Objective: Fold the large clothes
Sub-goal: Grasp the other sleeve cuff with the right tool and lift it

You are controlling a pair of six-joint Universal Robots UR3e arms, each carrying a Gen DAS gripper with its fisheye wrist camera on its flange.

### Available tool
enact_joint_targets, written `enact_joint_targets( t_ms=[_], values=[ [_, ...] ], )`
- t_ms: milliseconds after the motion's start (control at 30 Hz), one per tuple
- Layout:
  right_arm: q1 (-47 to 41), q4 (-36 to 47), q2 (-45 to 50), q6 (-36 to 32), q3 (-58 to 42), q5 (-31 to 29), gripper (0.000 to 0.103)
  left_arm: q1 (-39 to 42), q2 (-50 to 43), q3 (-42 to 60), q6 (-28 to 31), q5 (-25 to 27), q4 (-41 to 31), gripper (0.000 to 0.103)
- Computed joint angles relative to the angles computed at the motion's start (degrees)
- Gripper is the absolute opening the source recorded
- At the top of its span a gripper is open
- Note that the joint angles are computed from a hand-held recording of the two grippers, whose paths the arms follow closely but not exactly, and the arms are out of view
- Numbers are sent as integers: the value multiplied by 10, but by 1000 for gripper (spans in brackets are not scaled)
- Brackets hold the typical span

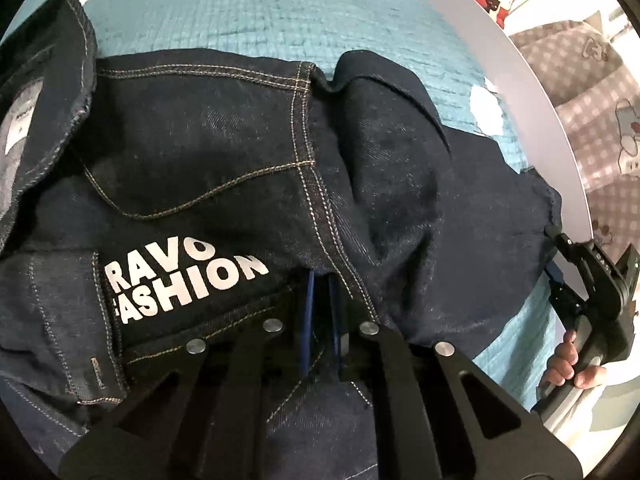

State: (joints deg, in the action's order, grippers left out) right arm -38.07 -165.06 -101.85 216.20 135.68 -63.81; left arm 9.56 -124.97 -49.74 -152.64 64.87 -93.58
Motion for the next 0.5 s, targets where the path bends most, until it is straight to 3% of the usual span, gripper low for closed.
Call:
enact_joint_targets(
  t_ms=[33,100,267,500],
  values=[
    [3,-3,-16,-4,0,0,17,1,-4,7,2,-1,-6,7],
    [22,19,-40,-13,-28,-13,10,2,-10,12,1,-2,-7,7],
    [76,70,-80,-11,-124,-34,8,-1,-20,23,-12,1,-9,7],
    [227,176,-26,-29,-399,-90,8,4,-26,42,-11,-8,-26,7]
  ],
)
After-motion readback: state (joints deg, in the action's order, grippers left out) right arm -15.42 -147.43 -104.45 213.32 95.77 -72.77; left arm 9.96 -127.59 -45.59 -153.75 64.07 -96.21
